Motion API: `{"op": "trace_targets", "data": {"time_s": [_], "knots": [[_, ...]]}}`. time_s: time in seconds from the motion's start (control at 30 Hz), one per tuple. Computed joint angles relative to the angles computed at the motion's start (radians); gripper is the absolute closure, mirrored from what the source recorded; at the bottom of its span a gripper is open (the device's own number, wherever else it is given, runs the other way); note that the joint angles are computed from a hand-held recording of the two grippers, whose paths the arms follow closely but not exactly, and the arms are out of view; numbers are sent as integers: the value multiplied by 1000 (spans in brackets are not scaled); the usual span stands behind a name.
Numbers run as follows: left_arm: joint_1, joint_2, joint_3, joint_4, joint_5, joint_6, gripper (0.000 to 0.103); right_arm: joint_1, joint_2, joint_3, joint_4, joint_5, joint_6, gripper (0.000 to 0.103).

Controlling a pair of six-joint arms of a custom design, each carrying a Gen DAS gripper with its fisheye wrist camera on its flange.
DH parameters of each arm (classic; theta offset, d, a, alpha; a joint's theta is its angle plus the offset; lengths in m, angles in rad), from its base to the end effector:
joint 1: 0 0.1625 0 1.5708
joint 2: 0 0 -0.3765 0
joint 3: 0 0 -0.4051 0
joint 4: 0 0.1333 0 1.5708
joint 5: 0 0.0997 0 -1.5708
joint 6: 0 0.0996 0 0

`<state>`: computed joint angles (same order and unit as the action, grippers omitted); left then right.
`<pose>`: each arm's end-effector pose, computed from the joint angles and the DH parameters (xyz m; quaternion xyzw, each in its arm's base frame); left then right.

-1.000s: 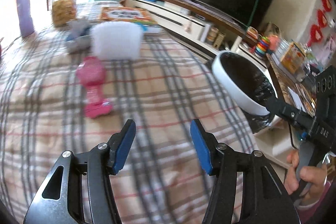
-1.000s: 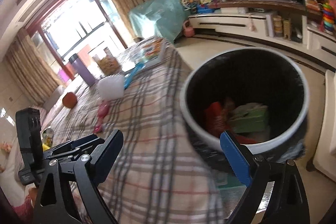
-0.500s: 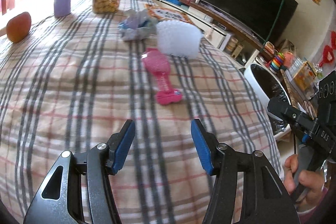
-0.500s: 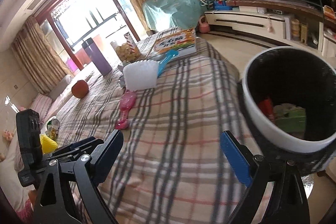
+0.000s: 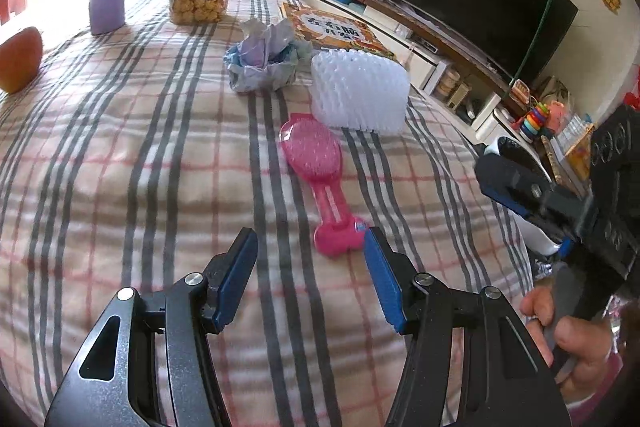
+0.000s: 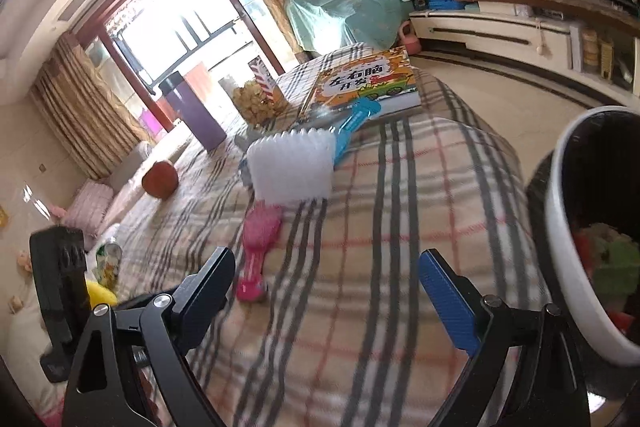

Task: Collect trash
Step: 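Grasp the pink brush with the left tool while the right tool grasps the white mesh foam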

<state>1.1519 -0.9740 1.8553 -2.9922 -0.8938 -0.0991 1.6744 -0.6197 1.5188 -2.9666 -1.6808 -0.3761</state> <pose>-0.0631 -0.6229 0.1460 0.0573 0.9116 -0.3252 0.2449 0.1934 -0.6770 0.0245 0.2168 -0.9434 0.2359 0.0861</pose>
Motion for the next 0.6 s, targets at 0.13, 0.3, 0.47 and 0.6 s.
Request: {"op": "trace_targets", "data": {"time_s": [0.13, 0.3, 0.47, 0.6], "knots": [[9, 28, -43, 17, -7, 10, 47, -7, 56, -101, 70, 46, 34, 15], [17, 78, -106, 27, -1, 25, 47, -13, 151, -257, 185, 71, 71, 25], [31, 104, -144, 48, -7, 38, 85, -23, 203, -339, 246, 105, 99, 57], [28, 103, -131, 27, -4, 58, 89, -27, 191, -324, 261, 136, 98, 80]]}}
